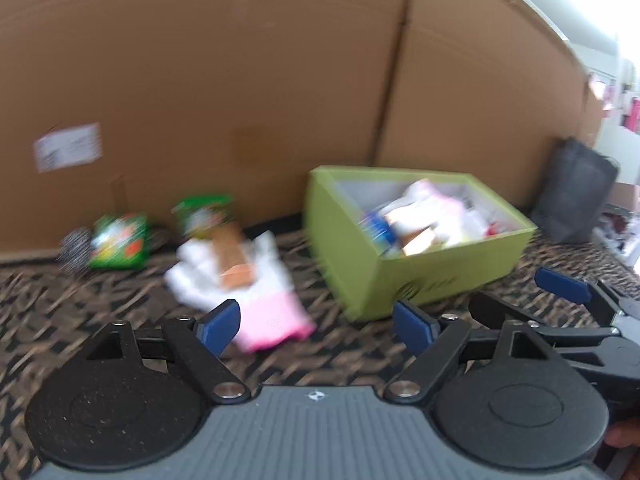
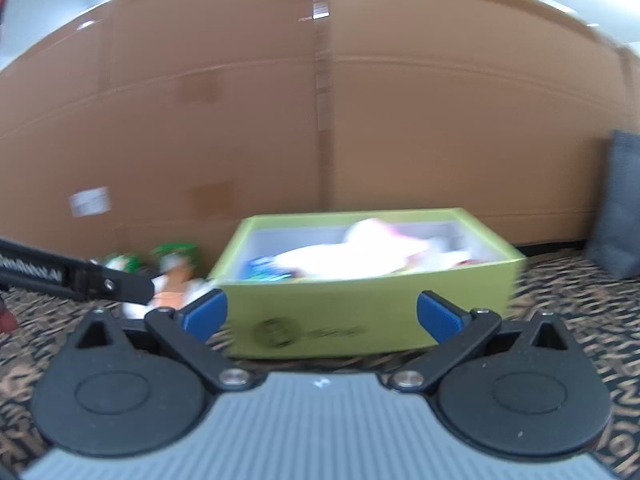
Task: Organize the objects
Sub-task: 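Move the left tool to the steel wool while the right approaches the copper bar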
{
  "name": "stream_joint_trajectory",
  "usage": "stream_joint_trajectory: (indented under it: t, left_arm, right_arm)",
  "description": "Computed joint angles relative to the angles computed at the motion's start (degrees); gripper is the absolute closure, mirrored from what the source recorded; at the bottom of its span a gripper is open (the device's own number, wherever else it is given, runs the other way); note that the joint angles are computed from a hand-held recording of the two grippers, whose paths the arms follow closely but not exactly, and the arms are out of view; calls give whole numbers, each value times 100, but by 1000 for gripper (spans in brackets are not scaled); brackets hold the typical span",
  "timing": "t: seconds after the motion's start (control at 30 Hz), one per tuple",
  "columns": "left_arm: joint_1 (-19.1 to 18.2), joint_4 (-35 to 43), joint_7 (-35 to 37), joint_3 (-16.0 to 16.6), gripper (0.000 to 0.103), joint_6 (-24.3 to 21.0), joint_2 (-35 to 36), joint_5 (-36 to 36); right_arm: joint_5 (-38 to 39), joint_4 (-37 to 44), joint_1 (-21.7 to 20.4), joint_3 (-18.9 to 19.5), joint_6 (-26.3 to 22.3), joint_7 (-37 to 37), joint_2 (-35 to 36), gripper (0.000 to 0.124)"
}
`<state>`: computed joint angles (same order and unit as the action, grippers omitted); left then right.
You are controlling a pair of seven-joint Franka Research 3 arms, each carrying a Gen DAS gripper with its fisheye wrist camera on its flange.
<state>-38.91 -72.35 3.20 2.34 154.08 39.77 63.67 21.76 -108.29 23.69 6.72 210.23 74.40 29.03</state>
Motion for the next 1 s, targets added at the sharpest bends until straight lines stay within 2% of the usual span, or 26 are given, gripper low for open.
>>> stream_joint_trajectory:
  t: [0.07, 0.13, 0.27, 0.4, 0.5, 0.63, 0.73, 0.83, 0.93, 1.0]
  left_arm:
    - [15, -548, -346, 29, 13, 19, -313, 40]
    - [168, -995, -511, -74, 10, 67, -565, -32]
    - [306, -1573, -1011, -89, 10, 27, -924, 285]
    - [501, -2067, -1609, -156, 10, -19, -1260, 733]
    - [649, -2249, -1905, -212, 10, -256, -1390, 1013]
    - [1010, -2367, -2312, -297, 10, -402, -1466, 1182]
    - [1262, -2066, -2420, -330, 10, -466, -1262, 1150]
    - [1424, -1547, -2423, -258, 10, -420, -908, 1071]
    - [1528, -841, -2145, -170, 11, -417, -410, 717]
    - [1613, -406, -1709, -170, 13, -480, -94, 249]
  right_arm:
    - [-443, -21, -164, 271, -217, 161, 31, 21]
    - [-707, 78, -190, 407, -523, 238, 126, 21]
    - [-863, 408, 2, 451, -1107, 224, 335, 21]
    - [-687, 900, 505, 116, -1571, 89, 552, 27]
    - [-509, 1431, 903, -268, -1873, 58, 794, 35]
    - [-356, 2020, 1287, -713, -2219, 212, 1119, 52]
    - [-431, 2385, 1432, -928, -2571, 366, 1347, 60]
    - [-590, 2662, 1522, -1088, -2769, 578, 1539, 62]
    - [-744, 2877, 1621, -1271, -2828, 800, 1692, 62]
    - [-857, 3090, 1711, -1459, -2887, 960, 1830, 63]
